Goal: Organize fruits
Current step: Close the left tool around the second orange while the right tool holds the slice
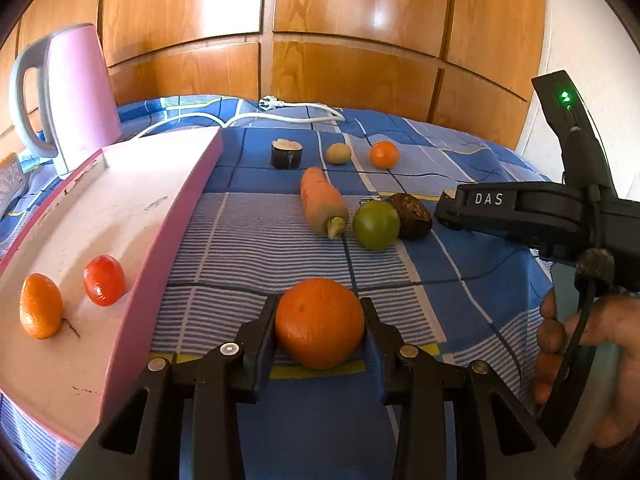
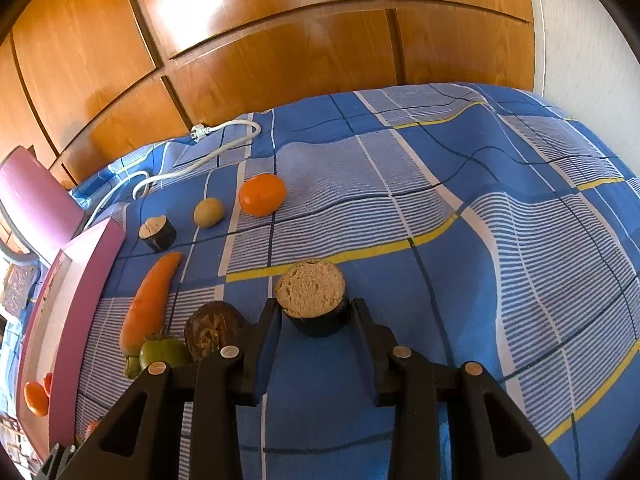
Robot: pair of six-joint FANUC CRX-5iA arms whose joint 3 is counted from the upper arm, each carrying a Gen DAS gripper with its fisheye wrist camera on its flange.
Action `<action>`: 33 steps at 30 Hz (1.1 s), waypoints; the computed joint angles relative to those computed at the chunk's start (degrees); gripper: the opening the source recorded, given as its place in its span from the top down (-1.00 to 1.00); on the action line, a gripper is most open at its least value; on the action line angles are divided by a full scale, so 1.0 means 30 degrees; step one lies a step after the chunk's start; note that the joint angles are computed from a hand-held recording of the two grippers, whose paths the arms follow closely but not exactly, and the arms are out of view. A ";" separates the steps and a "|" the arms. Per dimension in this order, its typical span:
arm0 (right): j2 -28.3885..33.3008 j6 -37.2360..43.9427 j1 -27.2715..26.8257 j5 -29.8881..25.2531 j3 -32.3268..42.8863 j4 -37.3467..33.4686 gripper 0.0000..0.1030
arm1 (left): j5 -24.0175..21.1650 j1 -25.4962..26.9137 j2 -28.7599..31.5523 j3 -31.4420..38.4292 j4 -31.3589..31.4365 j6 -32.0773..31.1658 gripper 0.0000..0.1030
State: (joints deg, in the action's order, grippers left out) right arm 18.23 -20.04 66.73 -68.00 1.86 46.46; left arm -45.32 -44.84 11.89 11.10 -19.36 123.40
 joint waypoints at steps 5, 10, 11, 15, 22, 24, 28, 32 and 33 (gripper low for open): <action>0.0064 0.0320 0.0271 -0.0500 0.0271 -0.0336 0.31 | -0.0066 -0.0081 -0.0371 -0.0337 -0.0095 0.0141 0.27; 0.0413 0.1224 0.0535 -0.1268 0.0931 -0.0838 0.34 | -0.0131 -0.0168 -0.0758 -0.0678 -0.0238 0.0474 0.27; 0.0472 0.1348 0.0568 -0.1376 0.1037 -0.0915 0.37 | -0.0167 -0.0201 -0.0862 -0.0740 -0.0333 0.0586 0.27; 0.0467 0.1468 0.0739 -0.1510 0.1105 -0.1053 0.45 | -0.0123 -0.0407 -0.1460 -0.1129 -0.0988 0.1284 0.27; 0.0457 0.1444 0.0902 -0.1568 0.1090 -0.1101 0.46 | -0.0276 -0.0469 -0.1737 -0.1271 -0.1341 0.1571 0.27; 0.0121 0.0880 0.0869 -0.1039 0.0586 -0.0985 0.45 | -0.0218 -0.0432 -0.1735 -0.1297 -0.1259 0.1536 0.27; -0.0330 -0.0343 0.0789 -0.0346 -0.0103 -0.0473 0.33 | -0.0013 -0.0265 -0.1694 -0.1413 -0.0885 0.1399 0.27; -0.0176 -0.0557 0.0787 -0.0505 -0.0109 0.0367 0.25 | 0.0149 -0.0198 -0.1687 -0.1502 -0.0739 0.1461 0.27; -0.0147 -0.0447 0.0732 -0.0430 -0.0075 0.0318 0.24 | 0.0178 -0.0189 -0.1683 -0.1513 -0.0711 0.1472 0.27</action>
